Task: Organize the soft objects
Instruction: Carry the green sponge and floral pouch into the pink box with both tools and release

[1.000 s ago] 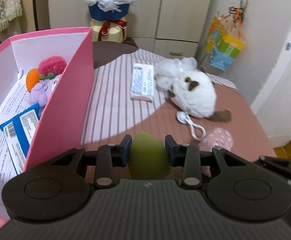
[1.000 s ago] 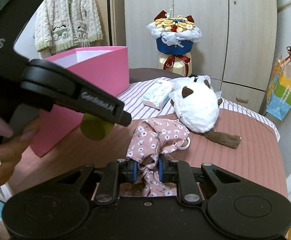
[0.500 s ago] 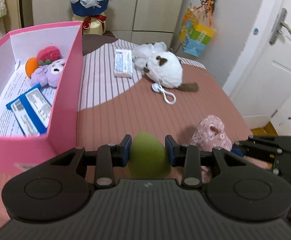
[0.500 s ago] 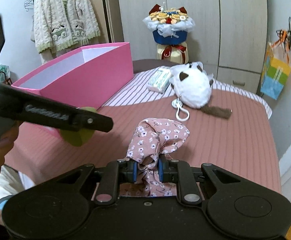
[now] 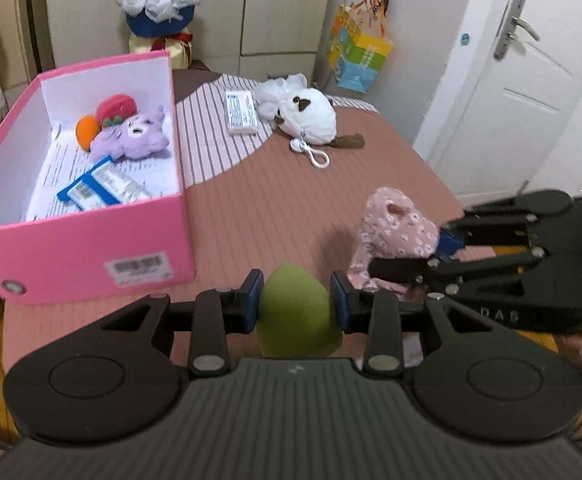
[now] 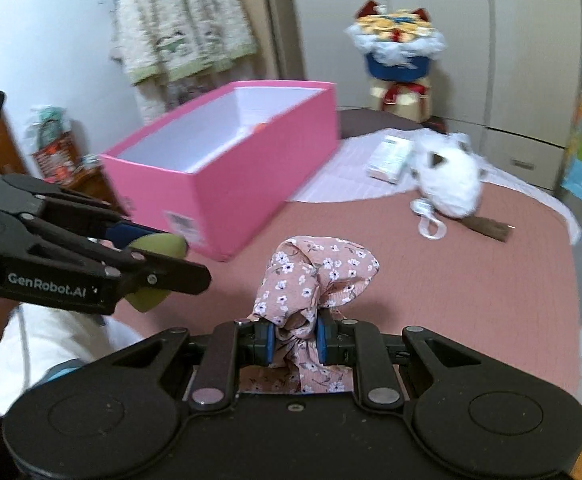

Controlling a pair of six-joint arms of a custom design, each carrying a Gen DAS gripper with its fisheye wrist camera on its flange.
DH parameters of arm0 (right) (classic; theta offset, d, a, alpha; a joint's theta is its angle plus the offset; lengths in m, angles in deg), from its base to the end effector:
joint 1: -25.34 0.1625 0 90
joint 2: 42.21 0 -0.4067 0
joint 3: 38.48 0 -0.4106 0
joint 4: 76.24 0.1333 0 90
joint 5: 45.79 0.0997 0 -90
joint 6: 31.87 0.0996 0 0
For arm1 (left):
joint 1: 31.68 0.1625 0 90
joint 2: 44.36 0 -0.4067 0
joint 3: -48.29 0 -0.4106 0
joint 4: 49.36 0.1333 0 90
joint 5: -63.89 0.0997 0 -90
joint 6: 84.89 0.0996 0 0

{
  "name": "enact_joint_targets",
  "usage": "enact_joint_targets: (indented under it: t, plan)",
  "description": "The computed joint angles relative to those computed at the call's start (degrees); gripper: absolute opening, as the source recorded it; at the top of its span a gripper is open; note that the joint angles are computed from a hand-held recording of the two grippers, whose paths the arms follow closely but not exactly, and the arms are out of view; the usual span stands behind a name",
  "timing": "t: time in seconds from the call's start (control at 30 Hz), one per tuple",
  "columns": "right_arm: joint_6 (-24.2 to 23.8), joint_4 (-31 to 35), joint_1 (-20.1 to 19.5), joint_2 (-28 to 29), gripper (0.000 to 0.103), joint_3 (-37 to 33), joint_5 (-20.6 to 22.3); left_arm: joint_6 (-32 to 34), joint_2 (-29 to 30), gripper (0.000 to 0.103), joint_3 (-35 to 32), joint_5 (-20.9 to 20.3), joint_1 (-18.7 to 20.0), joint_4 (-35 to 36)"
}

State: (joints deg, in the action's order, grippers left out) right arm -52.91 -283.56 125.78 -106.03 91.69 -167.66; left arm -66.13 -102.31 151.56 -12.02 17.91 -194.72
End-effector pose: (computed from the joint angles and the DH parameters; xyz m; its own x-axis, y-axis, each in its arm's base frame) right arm 0.1650 -0.4502 0.1755 -0.8079 0.0105 0.5892 -0.4330 0.6676 -0.6057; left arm -0.2817 -0.5739 0.1375 -0.5200 0.8059 -0.2830 0.8508 0.5181 -0.0880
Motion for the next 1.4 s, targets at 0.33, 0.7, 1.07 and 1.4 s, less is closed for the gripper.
enact_joint_targets:
  t: [0.33, 0.7, 1.07, 1.4]
  plan:
    - [2.7, 16.8, 5.3, -2.4, 0.022, -5.8, 5.7, 0.3, -5.6, 0.035, -7.1, -3.7, 2.9, 17.3]
    - [-4.5, 13.1, 7.6, 5.9, 0.025, -17.1, 7.3, 3.8, -1.7, 0.035, -15.2, -1.8, 5.4, 11.8]
    - [-11.5, 16.9, 4.6, 15.4, 0.025, -33.1, 4.6, 1.9, 12.7, 0.035, -30.9, -3.9, 9.4, 7.5]
    - [-14.3, 28.7, 1.3, 22.2, 0.025, -45.7, -1.6, -3.2, 26.9, 0.035, -48.3, 1.1, 11.2, 14.5]
